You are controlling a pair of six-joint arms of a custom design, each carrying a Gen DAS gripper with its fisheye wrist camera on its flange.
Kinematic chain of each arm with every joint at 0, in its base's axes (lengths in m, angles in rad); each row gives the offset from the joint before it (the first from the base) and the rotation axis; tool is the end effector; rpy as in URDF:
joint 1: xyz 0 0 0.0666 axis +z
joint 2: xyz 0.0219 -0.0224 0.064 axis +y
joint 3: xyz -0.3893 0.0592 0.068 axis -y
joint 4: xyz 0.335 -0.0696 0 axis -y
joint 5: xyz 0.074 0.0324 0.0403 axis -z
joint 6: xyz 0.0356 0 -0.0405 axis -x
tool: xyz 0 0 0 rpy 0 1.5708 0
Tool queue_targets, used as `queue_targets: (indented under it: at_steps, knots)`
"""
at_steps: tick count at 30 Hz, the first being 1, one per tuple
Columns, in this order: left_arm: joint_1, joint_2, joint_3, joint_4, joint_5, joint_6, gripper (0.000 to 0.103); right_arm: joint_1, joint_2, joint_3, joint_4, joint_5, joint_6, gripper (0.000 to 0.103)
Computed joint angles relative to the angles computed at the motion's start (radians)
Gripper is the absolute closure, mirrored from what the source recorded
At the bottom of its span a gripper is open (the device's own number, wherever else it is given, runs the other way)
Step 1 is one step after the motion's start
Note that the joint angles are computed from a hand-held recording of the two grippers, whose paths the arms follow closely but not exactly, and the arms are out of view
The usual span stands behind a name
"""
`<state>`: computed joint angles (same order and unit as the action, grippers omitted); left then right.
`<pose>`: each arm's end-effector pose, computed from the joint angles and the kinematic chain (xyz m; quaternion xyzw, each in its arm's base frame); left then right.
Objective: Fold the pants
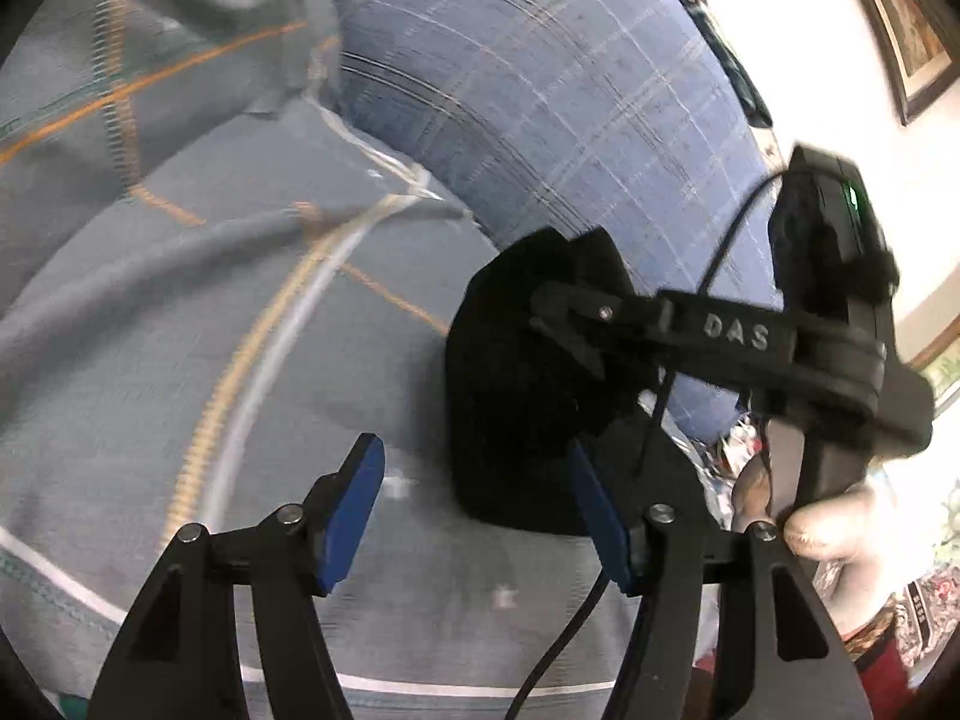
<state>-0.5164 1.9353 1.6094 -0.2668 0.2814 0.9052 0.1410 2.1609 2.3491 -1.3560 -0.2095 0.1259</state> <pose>0.5438 -0.3206 0.3022 -0.1042 0.8703 -0.3973 0.2717 0.6590 0.1006 0.3787 -0.1504 0.9629 0.1039 0.1983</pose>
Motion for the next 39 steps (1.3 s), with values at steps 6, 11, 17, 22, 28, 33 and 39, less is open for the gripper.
queue_targets:
  at_steps: [6,11,17,22,28,33,39]
  knots:
    - [-0.053,0.028,0.09,-0.091,0.007,-0.033,0.041,-0.148,-0.084,-0.134,0.073,-0.105,-0.048,0.091]
    - [-0.082,0.051,0.126,-0.164,0.01,-0.054,0.041,-0.273,-0.11,-0.23,0.129,-0.165,-0.089,0.09]
    - [-0.102,0.056,0.165,-0.254,-0.016,-0.092,0.041,-0.359,-0.13,-0.336,0.223,-0.141,-0.153,0.063]
    - [-0.105,0.095,0.297,-0.345,-0.047,-0.146,0.04,-0.41,-0.258,-0.467,0.411,-0.213,-0.231,0.061]
    - [-0.118,0.324,0.721,-0.59,-0.049,-0.182,0.04,-0.399,-0.147,-0.347,0.294,-0.679,-0.332,0.061]
    - [-0.14,0.446,0.92,-0.759,-0.114,-0.236,0.038,-0.372,-0.04,-0.316,0.201,-0.637,-0.376,0.065]
    - [-0.135,0.386,0.747,-0.624,-0.07,-0.232,0.034,-0.405,-0.105,-0.398,0.238,-0.438,-0.3,0.103]
